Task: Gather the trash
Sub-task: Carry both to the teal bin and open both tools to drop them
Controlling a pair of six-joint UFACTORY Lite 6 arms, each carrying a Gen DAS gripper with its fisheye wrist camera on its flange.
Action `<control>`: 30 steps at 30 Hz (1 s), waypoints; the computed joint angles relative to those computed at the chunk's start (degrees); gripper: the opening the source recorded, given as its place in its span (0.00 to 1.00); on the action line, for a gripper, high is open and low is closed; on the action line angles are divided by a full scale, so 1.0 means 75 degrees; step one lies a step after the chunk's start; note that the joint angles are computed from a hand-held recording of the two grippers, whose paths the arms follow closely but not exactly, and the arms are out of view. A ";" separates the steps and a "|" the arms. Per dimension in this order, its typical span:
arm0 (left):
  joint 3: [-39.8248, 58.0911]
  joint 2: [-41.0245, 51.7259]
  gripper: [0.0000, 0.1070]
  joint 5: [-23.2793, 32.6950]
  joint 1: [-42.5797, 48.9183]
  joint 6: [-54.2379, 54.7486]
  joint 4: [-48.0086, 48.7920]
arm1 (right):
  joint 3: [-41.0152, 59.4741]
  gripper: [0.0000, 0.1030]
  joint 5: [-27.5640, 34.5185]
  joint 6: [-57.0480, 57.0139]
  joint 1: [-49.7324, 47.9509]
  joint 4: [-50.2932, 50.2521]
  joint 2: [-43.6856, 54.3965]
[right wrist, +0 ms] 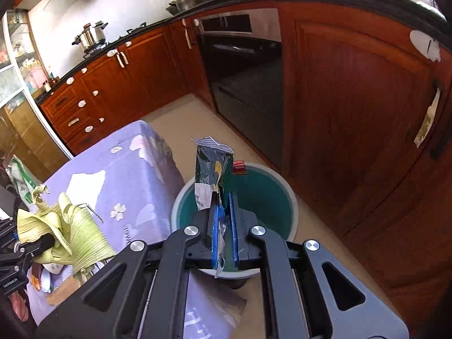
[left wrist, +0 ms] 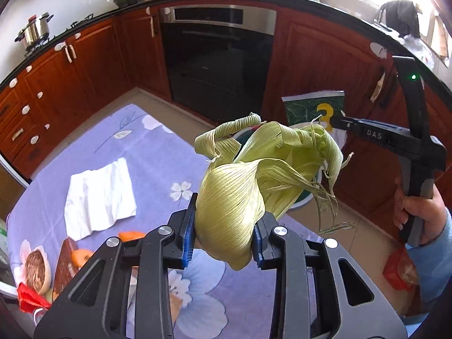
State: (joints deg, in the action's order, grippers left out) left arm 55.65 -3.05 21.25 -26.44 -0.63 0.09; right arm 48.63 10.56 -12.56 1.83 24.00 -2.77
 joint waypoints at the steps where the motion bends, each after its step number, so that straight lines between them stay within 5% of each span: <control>1: 0.0331 0.0443 0.31 -0.0040 -0.0058 -0.0033 0.0032 | 0.0167 0.07 -0.0019 -0.0673 -0.0135 0.0606 0.0389; 7: 0.2300 0.2875 0.31 -0.0013 -0.0199 0.0113 -0.0031 | 0.1307 0.13 0.0169 -0.3351 -0.0654 0.3120 0.2550; 9: 0.2880 0.3518 0.31 0.0052 -0.0274 0.0023 0.0105 | 0.1694 0.39 0.0309 -0.3652 -0.0751 0.3422 0.3067; 14: 0.4118 0.4790 0.31 0.0312 -0.0325 0.0301 -0.0113 | 0.1940 0.64 0.0335 -0.4113 -0.0988 0.3926 0.3452; 19: 0.5471 0.5884 0.31 0.0710 -0.0558 0.0656 -0.0448 | 0.1552 0.75 0.0057 -0.3749 -0.1228 0.3757 0.2880; 25: 0.6786 0.6922 0.32 0.1186 -0.0909 0.0907 -0.0727 | 0.1015 0.85 -0.0503 -0.1163 -0.1402 0.1118 0.1776; 30: 0.7841 0.7601 0.48 0.1564 -0.1025 0.0908 -0.0811 | 0.1166 0.89 -0.0222 -0.0105 -0.1408 -0.0128 0.1617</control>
State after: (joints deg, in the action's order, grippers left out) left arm 114.46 53.96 32.98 -34.12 6.18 -6.00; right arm 57.38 8.89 -13.35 -8.73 23.03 9.36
